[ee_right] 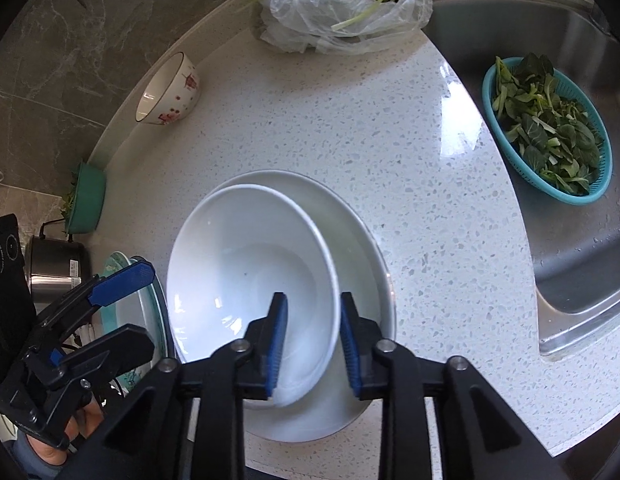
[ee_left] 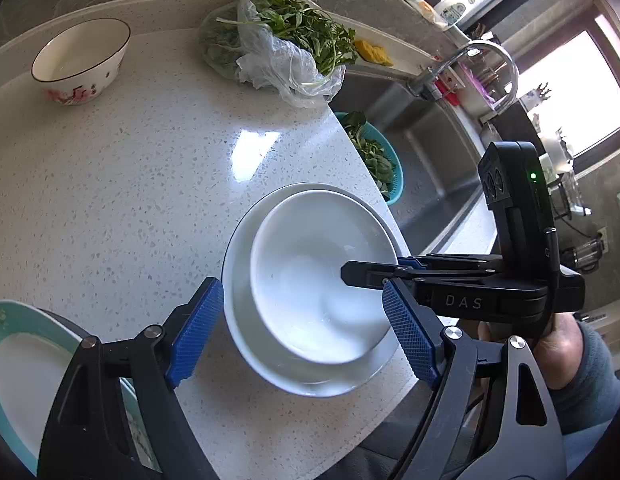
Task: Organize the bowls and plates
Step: 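Lower the small white bowl into the white dish and open both grippers, then raise both open grippers away from the nested bowl and dish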
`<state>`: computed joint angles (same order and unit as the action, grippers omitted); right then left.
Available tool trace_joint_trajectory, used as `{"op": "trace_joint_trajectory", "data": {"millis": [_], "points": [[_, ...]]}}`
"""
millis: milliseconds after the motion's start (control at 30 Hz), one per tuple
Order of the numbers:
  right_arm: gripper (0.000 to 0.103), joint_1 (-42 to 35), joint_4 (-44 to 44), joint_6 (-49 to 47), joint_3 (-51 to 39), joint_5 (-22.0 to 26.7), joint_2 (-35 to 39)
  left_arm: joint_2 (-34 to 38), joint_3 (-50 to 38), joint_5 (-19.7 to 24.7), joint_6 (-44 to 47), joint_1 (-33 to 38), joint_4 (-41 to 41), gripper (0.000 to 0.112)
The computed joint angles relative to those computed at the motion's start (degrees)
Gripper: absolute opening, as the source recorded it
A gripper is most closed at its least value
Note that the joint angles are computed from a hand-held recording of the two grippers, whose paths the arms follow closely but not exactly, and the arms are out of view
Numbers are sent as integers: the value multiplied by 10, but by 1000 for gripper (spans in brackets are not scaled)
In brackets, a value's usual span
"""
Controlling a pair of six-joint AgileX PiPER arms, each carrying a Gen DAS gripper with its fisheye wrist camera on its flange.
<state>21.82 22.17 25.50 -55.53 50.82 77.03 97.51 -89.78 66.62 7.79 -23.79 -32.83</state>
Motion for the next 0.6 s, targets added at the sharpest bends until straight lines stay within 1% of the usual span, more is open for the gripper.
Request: {"op": "trace_joint_trajectory", "data": {"millis": [33,67,133,167,267,300,333,500,600], "points": [[46,2,6,0,1,-5,-2,-5,6,-1,3,5,-7,81],[50,6,7,4,0,-8,-3,-10,13,-2,7,11,-17,81],[63,22,-11,27,-8,-6,-5,-21,25,-7,16,20,-35,81],[65,26,-15,34,-9,-7,-8,-28,32,-11,23,27,-46,81],[76,39,-38,68,-14,-3,-23,-48,50,-23,38,43,-62,94],[85,43,-50,83,-18,4,-26,-52,55,-26,39,49,-65,94],[87,47,-65,101,-24,11,-31,-54,59,-25,44,57,-74,94],[87,52,-95,136,-48,39,-50,-69,66,-16,56,93,-92,94],[87,50,-100,143,-55,46,-64,-82,71,-11,61,120,-96,94]]}}
